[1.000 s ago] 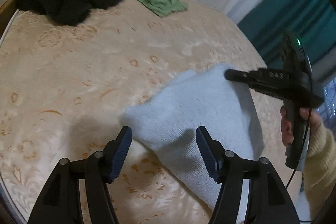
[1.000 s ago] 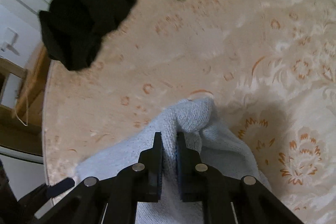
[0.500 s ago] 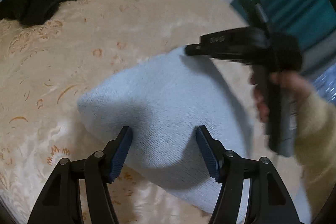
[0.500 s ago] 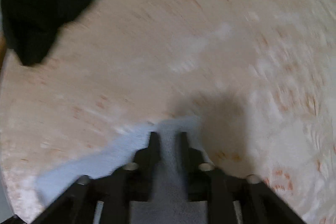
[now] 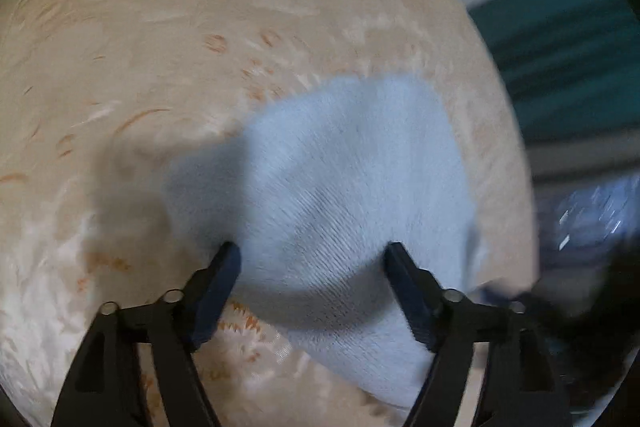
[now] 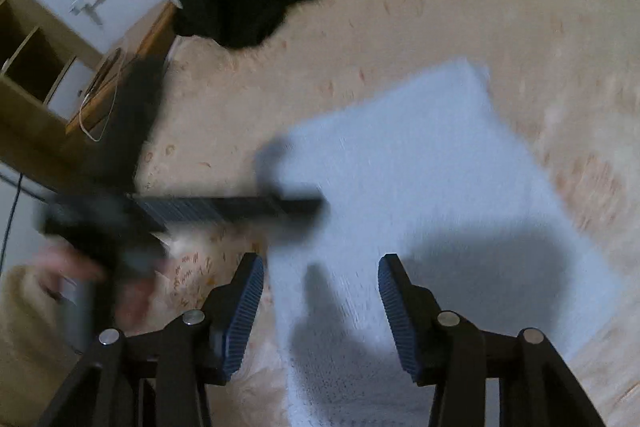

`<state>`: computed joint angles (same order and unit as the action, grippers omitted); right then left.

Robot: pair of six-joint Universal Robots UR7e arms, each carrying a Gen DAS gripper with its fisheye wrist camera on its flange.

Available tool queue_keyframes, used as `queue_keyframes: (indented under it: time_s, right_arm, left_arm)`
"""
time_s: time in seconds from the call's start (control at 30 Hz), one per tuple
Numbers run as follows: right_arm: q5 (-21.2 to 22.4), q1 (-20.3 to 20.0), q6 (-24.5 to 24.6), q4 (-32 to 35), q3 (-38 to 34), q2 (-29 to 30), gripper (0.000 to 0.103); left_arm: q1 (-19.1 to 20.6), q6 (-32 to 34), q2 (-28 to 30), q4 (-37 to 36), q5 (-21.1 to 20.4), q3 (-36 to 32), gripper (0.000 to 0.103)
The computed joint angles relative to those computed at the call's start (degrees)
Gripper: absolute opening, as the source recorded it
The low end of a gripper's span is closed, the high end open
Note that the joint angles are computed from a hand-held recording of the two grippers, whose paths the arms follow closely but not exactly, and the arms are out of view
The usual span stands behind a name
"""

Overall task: Fold clothes
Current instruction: 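Pinch the folded sweater edge with the left gripper and smooth it flat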

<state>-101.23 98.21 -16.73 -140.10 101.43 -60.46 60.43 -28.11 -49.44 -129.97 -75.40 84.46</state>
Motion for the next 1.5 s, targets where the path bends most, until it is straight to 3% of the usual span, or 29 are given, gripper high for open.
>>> queue_keyframes:
  time_s: [0.07,0.1,0.23,0.27,0.3,0.4,0.47,0.53,0.6,0.7,0.83,0.9,1.03,1.1,1.27,1.37,1.5]
  right_arm:
    - [0.05,-0.78,1.09,-1.59,0.44,0.9,0.048]
    - [-0.21,-0.98,1.24,-2.63,0.63,1.39,0.046]
    - [-0.5,-2.05,2.02,-4.29,1.31,2.03,0.043]
    - [0.46,-2.8,3.25,-4.57,1.8,1.67,0.042]
    - [1.52,-3.67,4.56,-5.27,2.8,1.0,0.042]
    - [4.14,-6.41,7.82,-7.14,5.13,-0.41,0.036]
    - [6.24,-7.96,10.38,-8.88,6.68,-0.8,0.028]
    - [6.96,-8.55,12.06,-10.67,7.35,-0.18,0.027]
    - [4.92,-7.62,12.08,-12.39,7.36,0.7,0.027]
    - [3.08,-6.72,12.67,-13.97,7.41,1.3,0.026]
    - [4.71,-6.53,15.41,-13.84,8.3,-0.53,0.027]
    - [6.01,-6.18,16.38,-13.37,9.51,-2.69,0.03]
    - [0.64,-2.48,11.89,-11.68,13.02,-5.61,0.03]
    - [-1.57,-1.97,12.37,-11.44,14.65,-6.24,0.031]
    - [-6.5,-2.64,15.86,-11.55,16.53,-4.68,0.032]
    - [-8.4,-2.61,15.24,-14.29,16.67,-2.75,0.033]
    - [-6.27,-2.9,16.14,-11.94,16.13,-3.92,0.032]
  left_arm:
    - [-0.09,0.98,-1.0,-2.87,-0.57,0.02,0.068]
    - [-0.41,2.26,-1.01,-3.78,-0.66,-0.37,0.062]
    - [-2.71,11.41,3.36,0.43,0.92,-3.54,0.021]
    - [-2.94,12.75,4.59,1.76,1.51,-4.04,0.019]
    - [-2.23,11.68,5.15,1.9,1.27,-4.45,0.011]
    - [0.56,5.24,6.34,2.22,-1.42,-6.05,0.005]
    - [1.48,2.92,7.05,4.85,-2.33,-7.63,0.005]
    - [0.73,5.98,8.06,6.48,1.1,-8.24,0.005]
    - [-0.39,7.75,8.76,5.68,4.88,-7.81,0.005]
    - [-0.56,6.18,9.07,4.43,5.96,-7.43,0.005]
    - [-1.06,2.72,6.45,2.87,3.57,-5.99,0.005]
    - [-2.05,4.3,4.17,0.29,3.22,-3.53,0.005]
    - [-4.34,11.63,1.29,-0.54,0.0,0.84,0.005]
    - [-5.81,14.72,1.85,2.44,4.45,2.12,0.005]
    - [-4.81,7.82,3.67,3.13,4.25,1.65,0.008]
    - [-4.6,7.77,2.62,0.21,4.48,4.16,0.008]
    - [-4.67,6.46,1.73,0.62,3.51,4.18,0.008]
